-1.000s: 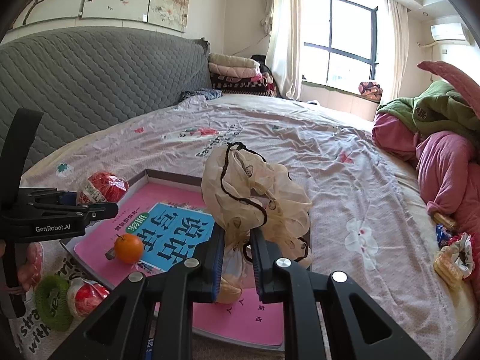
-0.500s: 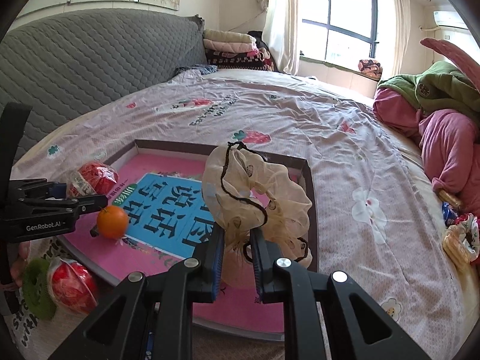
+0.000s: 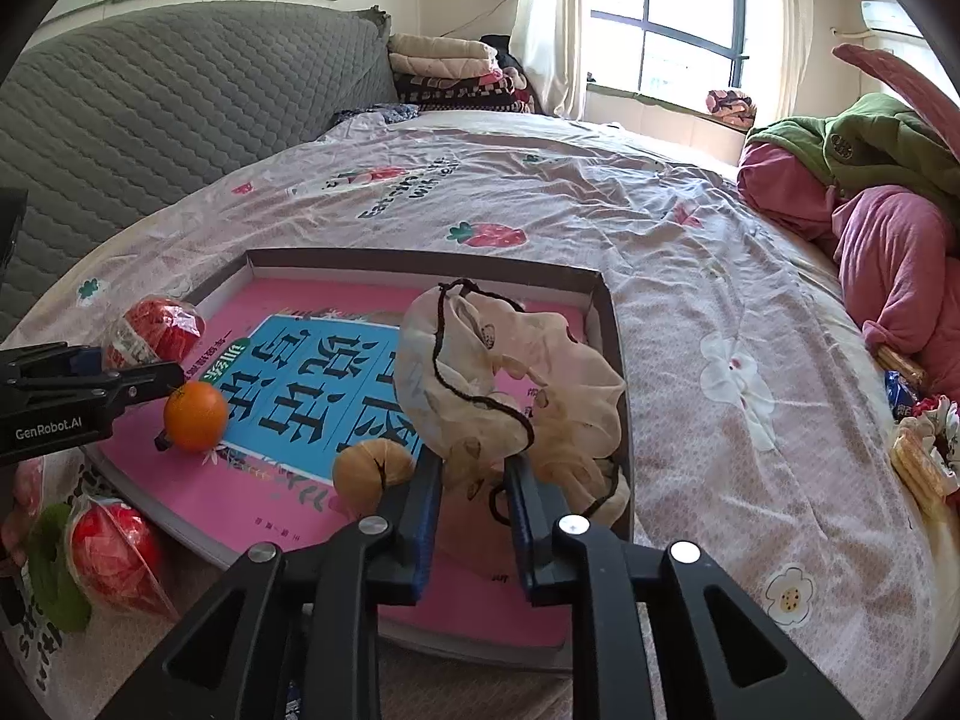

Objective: Organize objects
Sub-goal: 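Lower and open left tool to drop the wrapped bun in the tray while right tool releases the mesh puff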

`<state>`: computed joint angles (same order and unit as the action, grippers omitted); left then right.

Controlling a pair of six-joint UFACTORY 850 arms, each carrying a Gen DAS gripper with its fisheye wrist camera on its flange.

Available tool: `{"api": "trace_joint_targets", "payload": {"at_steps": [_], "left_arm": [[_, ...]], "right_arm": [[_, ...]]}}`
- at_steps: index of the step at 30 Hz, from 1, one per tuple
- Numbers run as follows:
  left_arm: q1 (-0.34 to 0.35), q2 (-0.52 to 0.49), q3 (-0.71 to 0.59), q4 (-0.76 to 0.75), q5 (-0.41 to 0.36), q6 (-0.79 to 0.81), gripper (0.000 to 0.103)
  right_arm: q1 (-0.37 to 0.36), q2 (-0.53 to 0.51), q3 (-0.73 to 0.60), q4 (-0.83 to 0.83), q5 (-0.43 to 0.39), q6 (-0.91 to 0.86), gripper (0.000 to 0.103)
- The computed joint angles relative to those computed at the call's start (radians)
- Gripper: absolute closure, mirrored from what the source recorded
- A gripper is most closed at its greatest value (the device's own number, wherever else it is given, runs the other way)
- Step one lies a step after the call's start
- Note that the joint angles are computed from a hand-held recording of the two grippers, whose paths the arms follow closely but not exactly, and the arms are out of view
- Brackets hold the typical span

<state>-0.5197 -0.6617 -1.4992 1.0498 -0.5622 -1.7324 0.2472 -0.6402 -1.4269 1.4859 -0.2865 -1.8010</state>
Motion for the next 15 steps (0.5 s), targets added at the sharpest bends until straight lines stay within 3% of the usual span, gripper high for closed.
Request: {"api": "trace_joint_targets", "payload": {"at_steps": [9,15], "left_arm": [[0.001,-0.006,-0.006,-0.017,-0.007,0.017,0.049],[0.007,-0.009,-0.007,-0.043,0.003,0.031,0.049]], "right_arm": [[-0.005,0.008,0.009,-0.062,-0.015,0.062,0.062],[-0.010,0.027,0.031,-0.018,-0.029,0.017,0.058]]}}
